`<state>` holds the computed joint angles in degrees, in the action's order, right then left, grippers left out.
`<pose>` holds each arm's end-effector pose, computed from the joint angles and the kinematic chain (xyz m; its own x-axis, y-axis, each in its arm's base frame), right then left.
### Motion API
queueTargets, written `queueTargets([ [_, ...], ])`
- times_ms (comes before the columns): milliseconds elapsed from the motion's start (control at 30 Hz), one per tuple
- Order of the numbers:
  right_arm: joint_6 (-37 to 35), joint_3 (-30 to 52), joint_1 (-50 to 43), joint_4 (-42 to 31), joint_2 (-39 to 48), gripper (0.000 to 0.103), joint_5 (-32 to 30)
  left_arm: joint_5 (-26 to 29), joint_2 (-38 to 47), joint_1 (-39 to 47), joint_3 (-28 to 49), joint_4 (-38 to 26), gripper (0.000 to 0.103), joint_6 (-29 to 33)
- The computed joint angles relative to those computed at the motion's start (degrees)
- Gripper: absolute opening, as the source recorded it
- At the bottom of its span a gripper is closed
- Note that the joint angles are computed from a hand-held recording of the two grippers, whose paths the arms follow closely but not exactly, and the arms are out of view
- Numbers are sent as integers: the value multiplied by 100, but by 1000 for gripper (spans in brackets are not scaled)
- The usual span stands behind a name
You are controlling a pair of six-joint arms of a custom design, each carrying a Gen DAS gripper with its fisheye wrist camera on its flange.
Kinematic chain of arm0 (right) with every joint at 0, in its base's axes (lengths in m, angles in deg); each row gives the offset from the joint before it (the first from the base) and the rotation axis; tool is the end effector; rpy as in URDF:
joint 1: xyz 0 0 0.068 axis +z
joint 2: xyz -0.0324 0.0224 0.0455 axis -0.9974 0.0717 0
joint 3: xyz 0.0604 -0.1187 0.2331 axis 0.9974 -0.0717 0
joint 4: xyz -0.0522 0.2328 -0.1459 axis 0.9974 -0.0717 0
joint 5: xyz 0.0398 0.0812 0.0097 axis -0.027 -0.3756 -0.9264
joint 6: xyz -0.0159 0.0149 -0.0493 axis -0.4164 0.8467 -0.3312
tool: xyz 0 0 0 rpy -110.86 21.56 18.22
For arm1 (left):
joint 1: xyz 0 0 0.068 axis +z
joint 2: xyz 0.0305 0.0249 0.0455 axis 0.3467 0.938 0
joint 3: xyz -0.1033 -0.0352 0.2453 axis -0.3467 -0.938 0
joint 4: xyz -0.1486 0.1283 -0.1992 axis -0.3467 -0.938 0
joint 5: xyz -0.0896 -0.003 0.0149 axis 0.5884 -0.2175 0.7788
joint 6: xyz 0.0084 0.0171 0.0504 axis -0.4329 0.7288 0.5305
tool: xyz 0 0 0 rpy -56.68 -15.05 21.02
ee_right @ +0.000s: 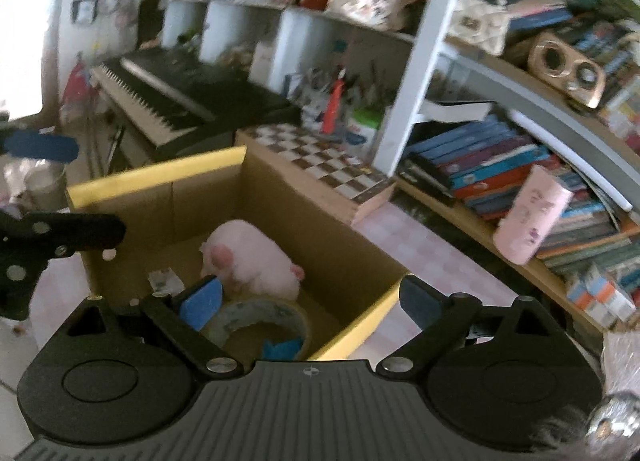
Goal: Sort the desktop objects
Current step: 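Open both tools inside the yellow box and lift them out, then move both open tools back toward the small white box on the table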
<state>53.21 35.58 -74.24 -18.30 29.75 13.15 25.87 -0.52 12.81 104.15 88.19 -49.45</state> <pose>0.3585 0.0835 0.1891 -0.3337 -0.4823 -0.8100 -0.6030 0.7696 -0.2098 0.2688 -0.0313 0.1827 -0.4347 0.0475 -0.8993 0.0262 0.9989 0.0401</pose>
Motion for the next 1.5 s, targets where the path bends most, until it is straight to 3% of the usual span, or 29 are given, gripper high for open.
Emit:
queueTargets([
  [367,1300,-1505,-429,380,-1672,95,237,56,-1463,-178,-619,-595,91,-193],
  [633,1830,-2584,-748,293,-3160,95,580,-37,-2351,-460,-981,-1114,91,-491],
  [1067,2284,-3790,-1235,-1009,-5350,95,890,-598,-3718,-1366,-1521,-2166,91,-1079],
  [1500,2549,-4408,-1216,-2566,-7182,95,1128,-1129,-4284,-2145,-1781,-2996,91,-1456],
])
